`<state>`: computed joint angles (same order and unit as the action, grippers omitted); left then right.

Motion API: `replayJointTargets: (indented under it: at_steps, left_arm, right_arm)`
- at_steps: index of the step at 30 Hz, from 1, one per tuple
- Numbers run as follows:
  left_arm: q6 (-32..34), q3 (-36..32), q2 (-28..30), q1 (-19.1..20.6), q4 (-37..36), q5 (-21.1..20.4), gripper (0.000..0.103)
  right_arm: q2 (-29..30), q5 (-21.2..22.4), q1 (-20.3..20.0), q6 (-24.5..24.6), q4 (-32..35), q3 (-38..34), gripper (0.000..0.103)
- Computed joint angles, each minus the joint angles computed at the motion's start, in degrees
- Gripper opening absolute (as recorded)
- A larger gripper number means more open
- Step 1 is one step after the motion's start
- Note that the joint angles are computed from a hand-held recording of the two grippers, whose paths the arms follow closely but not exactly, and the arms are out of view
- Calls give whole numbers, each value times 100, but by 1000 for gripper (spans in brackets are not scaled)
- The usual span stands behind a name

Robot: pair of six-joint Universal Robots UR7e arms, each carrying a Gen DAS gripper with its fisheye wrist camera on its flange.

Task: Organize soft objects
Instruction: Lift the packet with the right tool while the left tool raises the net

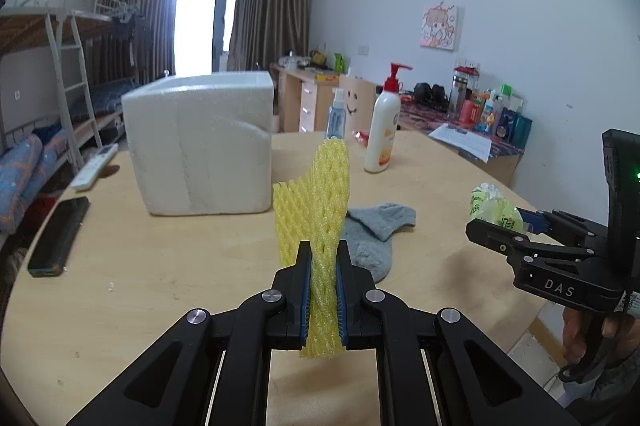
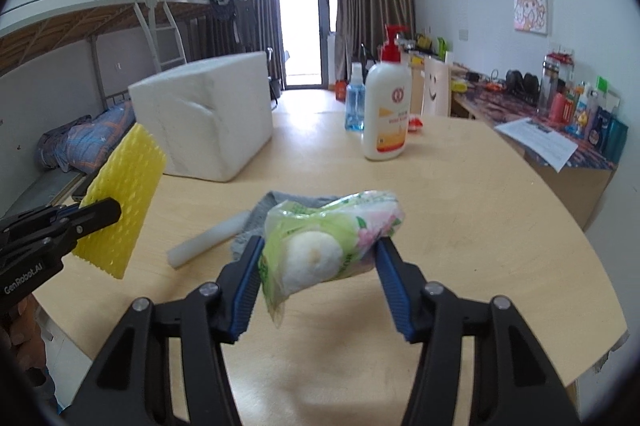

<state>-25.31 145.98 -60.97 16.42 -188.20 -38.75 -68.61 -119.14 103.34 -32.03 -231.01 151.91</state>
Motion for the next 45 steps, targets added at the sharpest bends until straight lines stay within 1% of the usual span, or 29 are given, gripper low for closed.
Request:
replayJointTargets:
  at_steps: [5, 11, 16, 22, 26, 33, 39, 41, 45]
  left_arm:
    - [-239, 212, -210, -374, 138, 269, 11]
    - [-521, 420, -539, -795, 429, 567, 11]
    - [-743, 576, -814, -1160, 629, 855, 11]
    - [-1028, 706, -1080, -1573, 1037, 1183, 11]
    - [-1191, 786, -1285, -1777, 1322, 1412, 11]
    - [-1543, 870, -1667, -1952, 2008, 1730, 11]
    - [-1982, 909, -2117, -1918, 2840, 1938, 11]
    - [-2205, 917, -2343, -1947, 3254, 1993, 11]
    - [-2280, 926, -2586, -1833, 3514, 2080, 11]
  right_arm:
    - [14, -98, 293, -103, -371, 133, 61]
    - [-12, -50, 584, -161, -829, 356, 61]
    - [124, -149, 972, -198, -1316, 474, 61]
    - [166, -98, 1328, -348, -1754, 538, 61]
    - [144, -36, 1467, -429, -1885, 583, 61]
    - [187, 205, 1526, -569, -1881, 538, 61]
    - [275, 499, 1431, -695, -1697, 370, 61]
    - [335, 566, 1429, -707, -1593, 283, 61]
    - [468, 665, 1455, -742, -1374, 74, 61]
